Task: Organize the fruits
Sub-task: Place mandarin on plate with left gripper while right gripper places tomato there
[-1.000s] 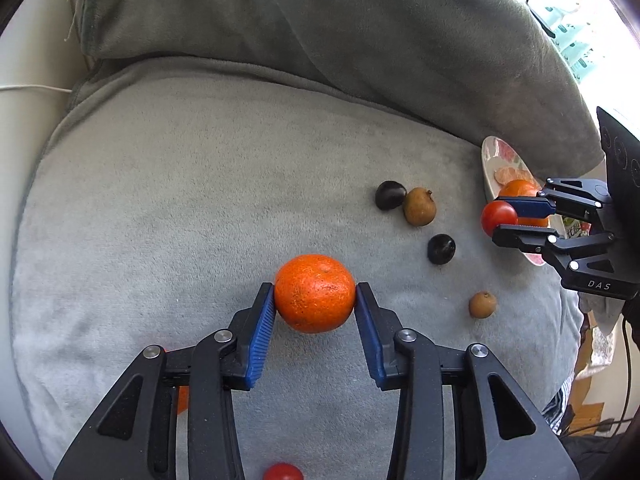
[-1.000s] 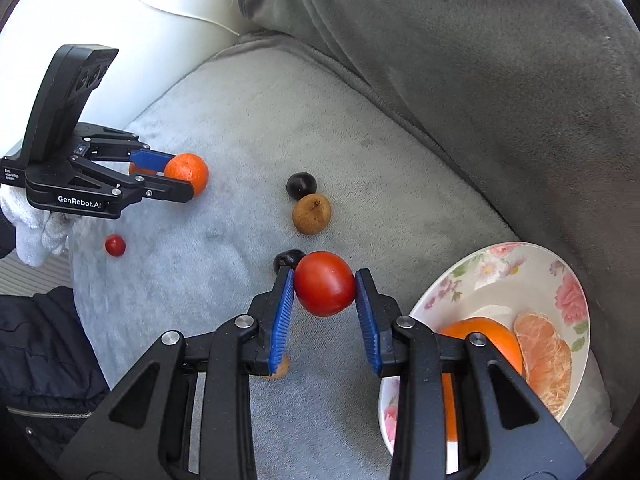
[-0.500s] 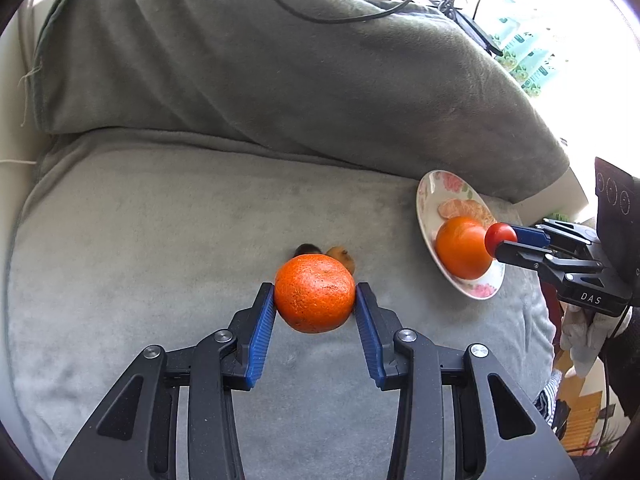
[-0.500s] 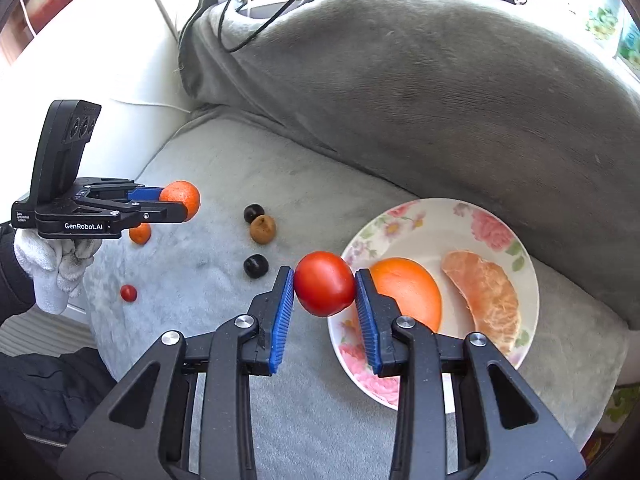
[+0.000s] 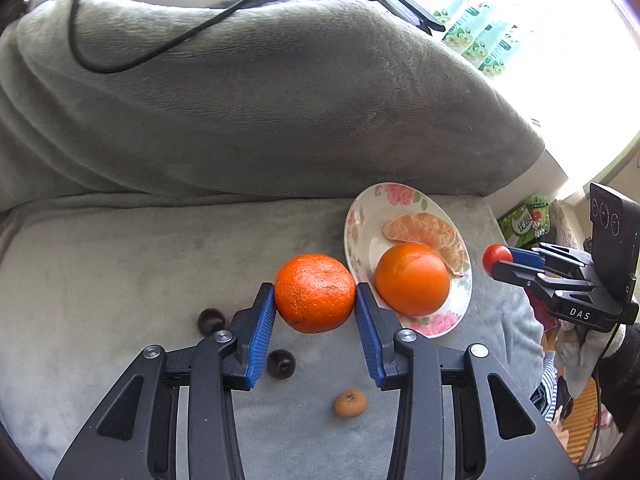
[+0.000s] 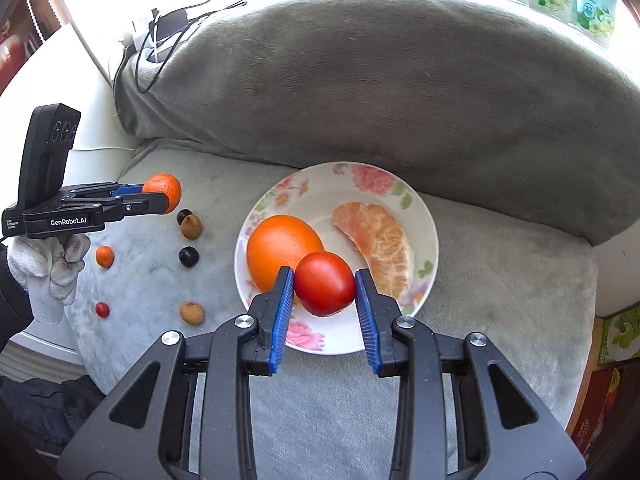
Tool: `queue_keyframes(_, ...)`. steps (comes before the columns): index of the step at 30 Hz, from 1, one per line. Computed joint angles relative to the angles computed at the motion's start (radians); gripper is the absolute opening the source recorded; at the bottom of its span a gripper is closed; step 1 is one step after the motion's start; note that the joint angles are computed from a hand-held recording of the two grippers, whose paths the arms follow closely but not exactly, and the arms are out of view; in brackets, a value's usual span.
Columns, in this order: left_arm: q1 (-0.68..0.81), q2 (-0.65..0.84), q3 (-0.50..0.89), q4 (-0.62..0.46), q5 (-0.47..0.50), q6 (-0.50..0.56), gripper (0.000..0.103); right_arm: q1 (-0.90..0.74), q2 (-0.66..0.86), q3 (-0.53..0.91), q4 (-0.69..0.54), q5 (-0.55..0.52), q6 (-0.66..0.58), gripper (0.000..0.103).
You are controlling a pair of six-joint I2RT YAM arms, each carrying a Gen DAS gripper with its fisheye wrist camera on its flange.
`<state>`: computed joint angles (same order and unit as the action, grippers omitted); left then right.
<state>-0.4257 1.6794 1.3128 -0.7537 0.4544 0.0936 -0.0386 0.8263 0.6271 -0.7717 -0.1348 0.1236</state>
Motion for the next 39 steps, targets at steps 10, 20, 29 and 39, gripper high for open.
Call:
queue_keyframes(10,-0.095,0.091,0.098,0.014,-0.015,-0.032,0.038,-0.134,-0.059,-0.052,-0.019,-0.042,-0.046,0.033)
queue_keyframes(20,-0.17,0.188,0.205,0.003,-0.028,-0.059,0.038,-0.129,-0.043,-0.087,0.03,-0.039,-0.02,0.033)
queue_keyframes(29,-0.21,0.231,0.252,-0.015,-0.048,-0.069,0.038,-0.11,-0.019,-0.117,0.072,-0.04,0.004,0.033)
queue_keyframes(39,-0.221,0.257,0.285,-0.031,-0.047,-0.081,0.039,-0.072,-0.006,-0.117,0.085,-0.019,0.013,0.033)
